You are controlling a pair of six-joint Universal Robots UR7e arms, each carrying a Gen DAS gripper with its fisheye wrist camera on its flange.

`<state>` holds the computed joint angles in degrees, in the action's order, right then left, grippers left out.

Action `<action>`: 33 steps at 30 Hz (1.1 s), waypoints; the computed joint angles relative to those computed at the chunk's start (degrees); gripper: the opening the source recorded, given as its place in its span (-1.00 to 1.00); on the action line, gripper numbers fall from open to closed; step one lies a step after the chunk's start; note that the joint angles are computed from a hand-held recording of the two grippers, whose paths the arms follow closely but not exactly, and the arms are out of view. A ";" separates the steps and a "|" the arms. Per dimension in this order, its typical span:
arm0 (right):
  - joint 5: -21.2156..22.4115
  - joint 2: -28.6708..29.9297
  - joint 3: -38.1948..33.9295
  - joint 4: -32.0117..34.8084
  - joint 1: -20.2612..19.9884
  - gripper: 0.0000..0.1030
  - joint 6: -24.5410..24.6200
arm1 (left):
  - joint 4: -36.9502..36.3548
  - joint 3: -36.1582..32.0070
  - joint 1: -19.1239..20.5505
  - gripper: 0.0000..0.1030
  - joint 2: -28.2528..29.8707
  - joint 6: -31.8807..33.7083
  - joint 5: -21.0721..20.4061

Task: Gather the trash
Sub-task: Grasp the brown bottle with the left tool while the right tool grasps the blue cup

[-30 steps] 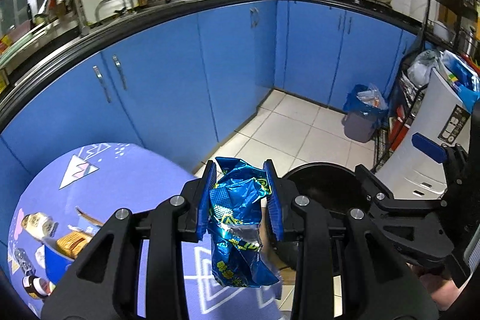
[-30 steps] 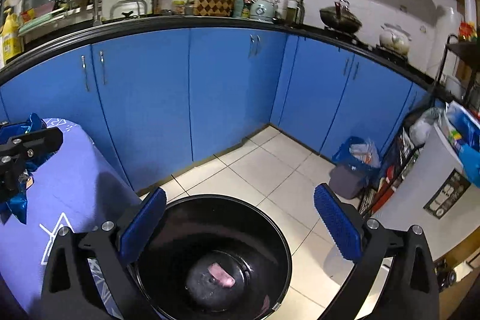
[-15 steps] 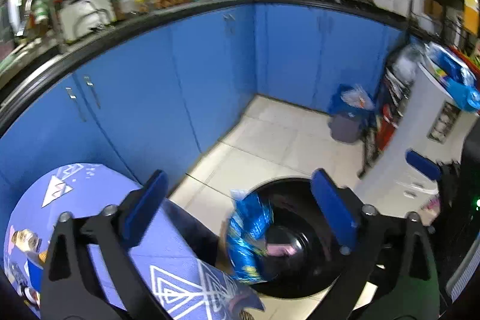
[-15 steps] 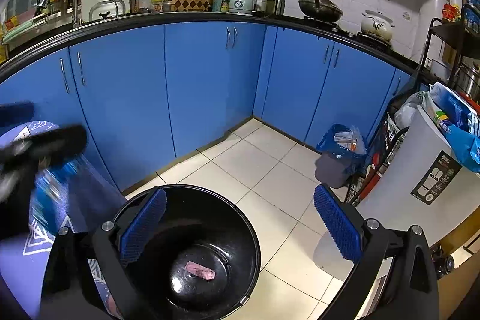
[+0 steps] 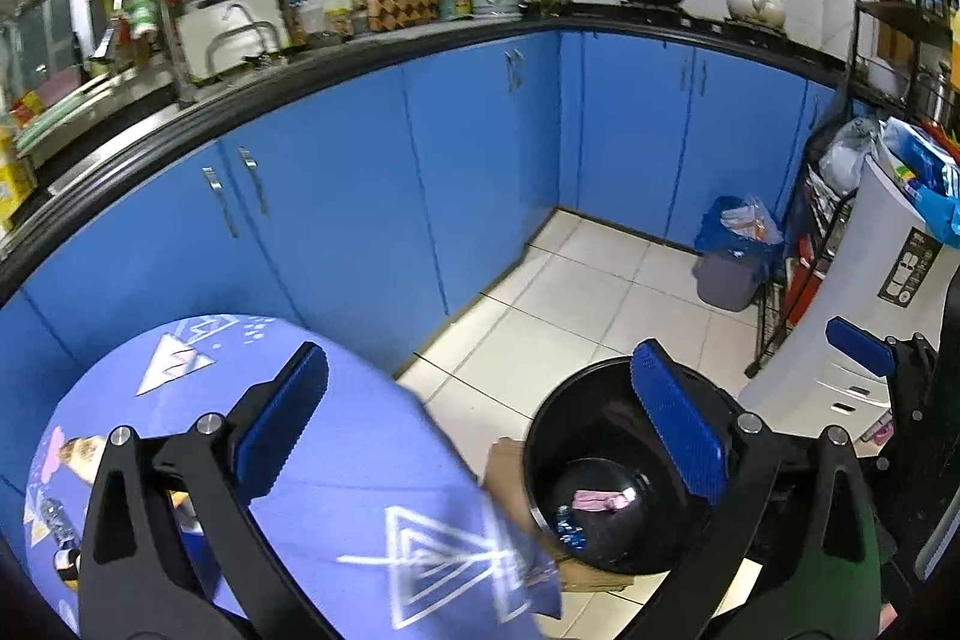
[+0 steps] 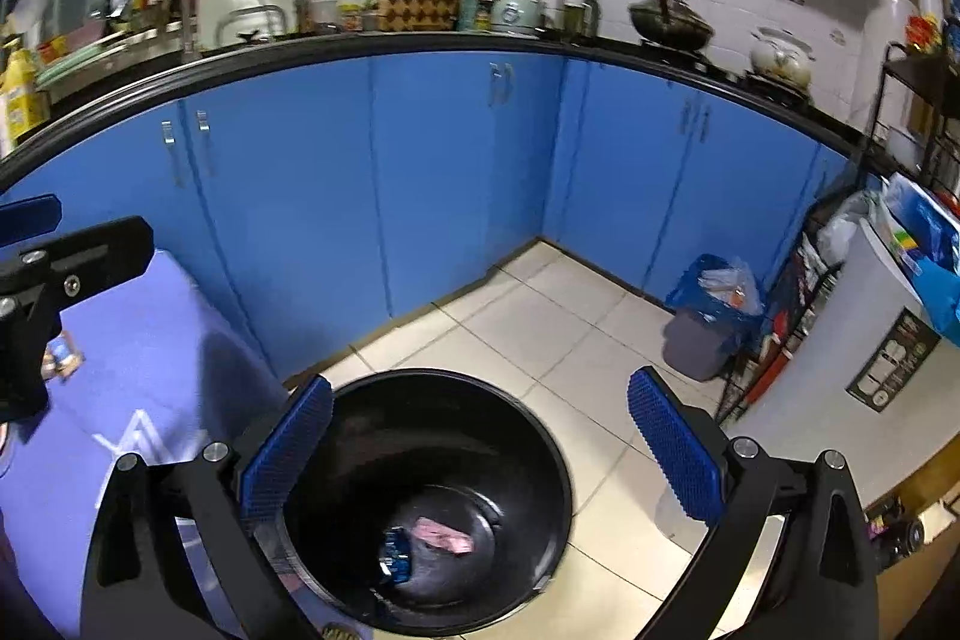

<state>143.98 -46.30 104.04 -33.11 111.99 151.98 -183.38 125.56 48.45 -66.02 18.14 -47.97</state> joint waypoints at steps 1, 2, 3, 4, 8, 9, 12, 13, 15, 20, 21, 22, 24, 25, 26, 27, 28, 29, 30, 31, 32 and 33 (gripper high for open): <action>-0.27 0.91 -0.87 0.82 0.83 0.87 -0.09 | -0.11 0.40 0.06 0.93 -0.68 -0.02 0.22; -0.42 1.54 -1.38 1.28 1.34 0.87 -0.11 | -0.24 1.23 0.31 0.93 -2.21 0.00 0.64; -0.67 2.52 -2.46 2.49 2.05 0.87 0.15 | -0.28 1.70 0.47 0.93 -3.06 0.05 0.98; -0.92 3.22 -3.30 3.52 2.53 0.87 0.47 | -0.36 2.47 0.67 0.93 -4.39 0.25 1.75; -3.03 7.17 -7.89 8.66 5.17 0.87 2.81 | 0.91 4.73 1.68 0.93 -9.51 0.25 4.36; -3.80 8.27 -9.22 10.20 5.83 0.87 3.56 | 1.39 5.37 2.26 0.93 -11.44 0.17 4.92; -5.85 11.45 -13.17 14.40 7.42 0.87 5.07 | 3.22 6.32 4.01 0.93 -15.91 -0.17 6.18; -6.65 12.51 -14.49 15.90 7.86 0.87 5.49 | 3.60 6.61 4.54 0.93 -17.16 -0.10 6.50; -8.07 15.02 -17.40 18.43 8.97 0.87 5.73 | 3.51 7.06 5.81 0.93 -19.46 0.82 7.44; -12.07 21.40 -25.15 25.62 10.74 0.87 7.11 | 3.96 7.04 10.81 0.93 -24.83 2.85 9.24; -12.70 22.70 -26.88 27.10 11.03 0.87 7.34 | 4.16 6.85 12.27 0.93 -25.76 3.25 9.66; -13.09 24.02 -28.54 28.31 11.35 0.87 7.32 | 4.24 6.85 13.04 0.93 -26.23 3.39 9.94; -13.72 26.16 -31.46 30.49 11.73 0.87 7.18 | 4.73 6.42 16.16 0.93 -27.87 3.74 9.65; -13.94 26.95 -32.53 31.36 11.84 0.87 7.20 | 4.98 5.94 17.44 0.93 -28.08 3.83 9.41; -14.19 28.15 -34.26 32.70 11.94 0.87 7.26 | 5.22 5.73 18.83 0.93 -28.48 3.85 9.18; -14.55 29.26 -35.90 34.01 11.98 0.87 7.40 | 5.42 5.73 19.84 0.93 -28.88 3.85 8.93; -14.73 30.11 -36.96 34.71 12.11 0.87 7.61 | 5.70 5.38 21.29 0.93 -28.89 3.71 8.72; -14.99 31.35 -38.77 35.91 12.21 0.87 7.78 | 5.59 5.06 22.36 0.93 -28.62 3.73 8.67; -15.16 32.36 -40.26 36.90 12.26 0.87 7.81 | 5.75 4.53 23.26 0.93 -28.14 3.58 8.70; -15.18 33.46 -41.87 37.91 12.31 0.87 7.73 | 6.24 3.85 24.46 0.93 -27.54 3.19 8.57; -15.17 34.21 -42.93 38.52 12.35 0.87 7.61 | 6.43 3.51 25.15 0.93 -27.12 2.81 8.50; -15.11 35.15 -44.28 39.27 12.36 0.87 7.28 | 6.42 2.90 26.23 0.93 -26.49 2.68 8.10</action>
<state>128.87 -11.15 59.76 6.15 124.35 159.26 -176.97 128.45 74.69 -92.51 20.82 -39.87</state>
